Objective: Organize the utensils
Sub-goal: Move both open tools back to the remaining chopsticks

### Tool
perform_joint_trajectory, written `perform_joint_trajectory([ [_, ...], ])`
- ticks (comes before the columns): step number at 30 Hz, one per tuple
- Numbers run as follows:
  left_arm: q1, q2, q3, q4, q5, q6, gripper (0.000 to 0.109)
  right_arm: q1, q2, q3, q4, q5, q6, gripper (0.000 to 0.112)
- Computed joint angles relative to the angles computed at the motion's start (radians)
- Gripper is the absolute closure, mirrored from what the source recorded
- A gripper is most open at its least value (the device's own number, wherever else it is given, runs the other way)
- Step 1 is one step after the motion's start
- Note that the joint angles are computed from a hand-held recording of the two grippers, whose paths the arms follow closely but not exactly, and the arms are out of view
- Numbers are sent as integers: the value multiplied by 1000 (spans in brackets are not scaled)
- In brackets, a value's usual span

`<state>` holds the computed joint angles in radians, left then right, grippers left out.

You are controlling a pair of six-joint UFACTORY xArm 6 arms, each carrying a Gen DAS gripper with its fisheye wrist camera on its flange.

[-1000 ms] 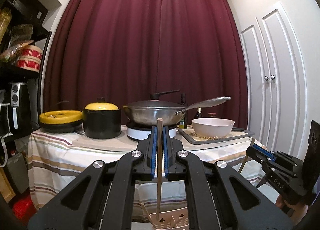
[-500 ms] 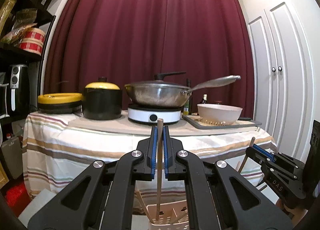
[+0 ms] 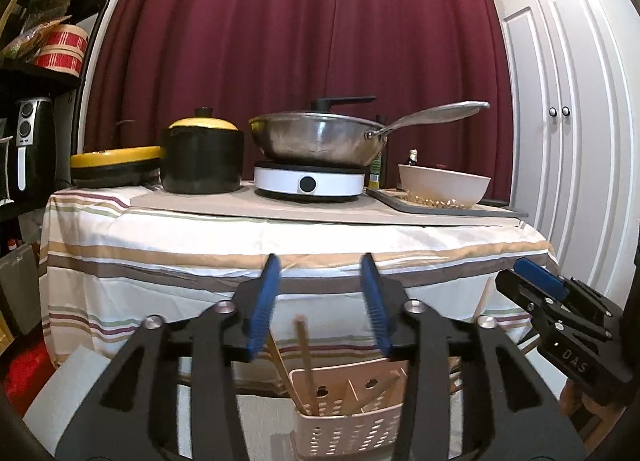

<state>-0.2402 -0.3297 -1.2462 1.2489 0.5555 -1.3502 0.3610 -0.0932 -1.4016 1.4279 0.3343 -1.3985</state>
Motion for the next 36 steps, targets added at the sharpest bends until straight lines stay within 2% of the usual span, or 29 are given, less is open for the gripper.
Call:
perform_joint_trajectory([
  [1, -12, -14, 7, 25, 16, -15, 51, 1, -11, 8, 0, -5, -4, 71],
  [3, -34, -33, 15, 48, 42, -21, 49, -3, -48, 37, 0, -5, -2, 67],
  [8, -108, -105, 65, 56, 124, -9, 43, -17, -151, 142, -25, -6, 15, 65],
  [13, -193, -194, 159, 23, 213, -11, 42, -28, -280, 305, -106, -18, 60, 65],
  [20, -335, -293, 306, -56, 369, -27, 42, -55, -450, 545, -218, 13, 151, 65],
  [28, -507, -367, 437, -120, 544, -101, 42, -122, -625, 781, -291, 100, 190, 65],
  [36, -636, -405, 521, -187, 654, -167, 42, -192, -754, 935, -372, 218, 224, 65],
])
